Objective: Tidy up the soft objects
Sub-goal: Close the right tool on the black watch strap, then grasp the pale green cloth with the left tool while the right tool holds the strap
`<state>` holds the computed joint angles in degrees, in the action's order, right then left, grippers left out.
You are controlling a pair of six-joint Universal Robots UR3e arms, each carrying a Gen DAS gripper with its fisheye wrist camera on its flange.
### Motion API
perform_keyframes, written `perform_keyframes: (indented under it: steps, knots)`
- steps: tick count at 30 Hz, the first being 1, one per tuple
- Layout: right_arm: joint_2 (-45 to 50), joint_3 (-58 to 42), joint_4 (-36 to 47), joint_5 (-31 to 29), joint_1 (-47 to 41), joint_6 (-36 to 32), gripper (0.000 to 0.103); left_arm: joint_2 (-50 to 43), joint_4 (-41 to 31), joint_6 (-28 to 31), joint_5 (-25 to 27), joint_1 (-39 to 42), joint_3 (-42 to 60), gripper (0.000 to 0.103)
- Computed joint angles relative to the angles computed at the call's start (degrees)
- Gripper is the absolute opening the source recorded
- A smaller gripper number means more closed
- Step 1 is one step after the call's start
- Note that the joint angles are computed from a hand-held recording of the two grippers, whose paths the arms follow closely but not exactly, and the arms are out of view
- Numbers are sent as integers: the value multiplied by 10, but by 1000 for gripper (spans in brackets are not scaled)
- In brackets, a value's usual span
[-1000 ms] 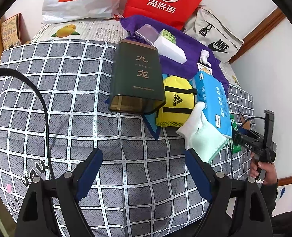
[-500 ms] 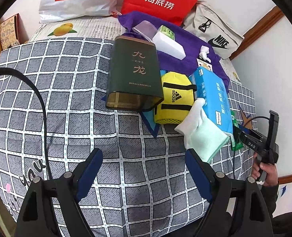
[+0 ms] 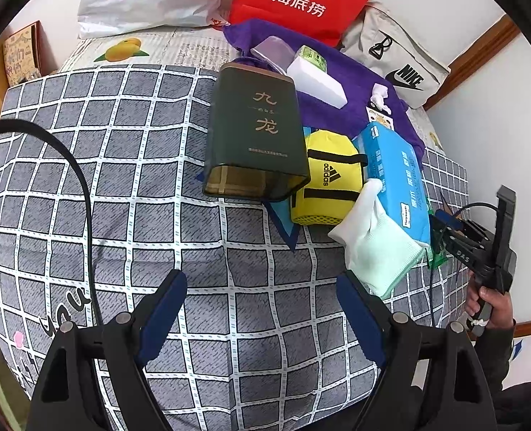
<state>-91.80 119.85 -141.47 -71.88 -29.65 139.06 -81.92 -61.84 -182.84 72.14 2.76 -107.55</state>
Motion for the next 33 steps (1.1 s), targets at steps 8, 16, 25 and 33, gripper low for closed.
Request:
perform_keyframes:
  steps: [8,16,25,33]
  knots:
    - [79,-28,-39,-23,26,24,33,5,-1,1,3,2,-3,84]
    - [72,-44,1,-15,29,9,21,5,-2,4,-3,-1,2,84]
    - [90,-24,-55,-8,30,26,23,-10,-2,2,-1,-13,13,84]
    - [78,-65,40,43,-4,11,21,-9,30,-20,-5,-11,5,84]
